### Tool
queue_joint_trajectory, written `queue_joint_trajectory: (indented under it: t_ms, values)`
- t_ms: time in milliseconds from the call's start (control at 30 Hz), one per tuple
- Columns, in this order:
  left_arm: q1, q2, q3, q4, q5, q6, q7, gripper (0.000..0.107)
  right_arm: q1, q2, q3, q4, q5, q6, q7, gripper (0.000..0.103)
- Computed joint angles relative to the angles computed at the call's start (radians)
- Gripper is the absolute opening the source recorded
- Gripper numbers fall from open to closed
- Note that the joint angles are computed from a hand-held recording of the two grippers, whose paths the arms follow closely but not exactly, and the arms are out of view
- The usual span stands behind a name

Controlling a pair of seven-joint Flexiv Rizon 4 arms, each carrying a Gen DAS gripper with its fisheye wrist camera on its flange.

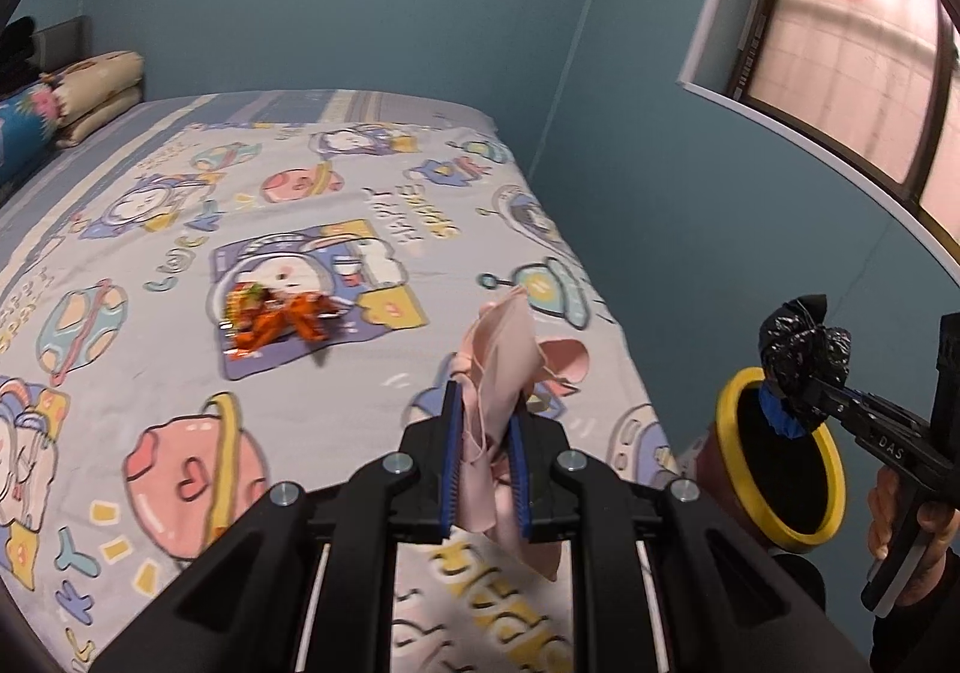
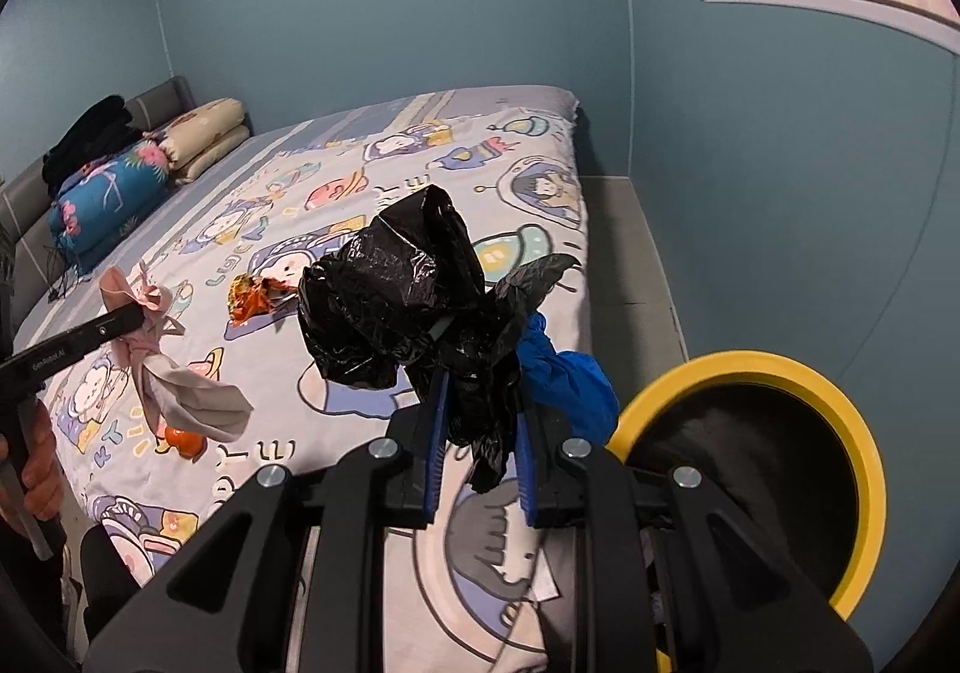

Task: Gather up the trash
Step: 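Carry the pink cloth and black bag with both tools over the bin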

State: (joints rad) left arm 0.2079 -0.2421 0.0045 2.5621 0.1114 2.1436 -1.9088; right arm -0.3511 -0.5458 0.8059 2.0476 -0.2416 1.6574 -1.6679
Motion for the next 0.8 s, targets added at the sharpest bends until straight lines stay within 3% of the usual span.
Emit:
queue_joint_trajectory:
  t_ms: [233,433,800]
  values:
    - [-0.104,-0.051,-0.033,-0.095,-0.072,-0.056,0.061,0.013,-0.087,-0.009,0.033,-0.009,0.014,-0.011,-0.014,0.018]
    - [-0.142,-0.112,-0.087,-0.183,-0.094,-0.104,0.09,0.013,-0.15,-0.025,0.048,-0.027,0.038,-0.024,-0.026,0.018]
    - [-0.219,-0.201,-0.142,-0.331,-0.136,-0.181,0.152,0.013,-0.188,-0.04,0.011,-0.054,0.096,-0.03,-0.063,0.018]
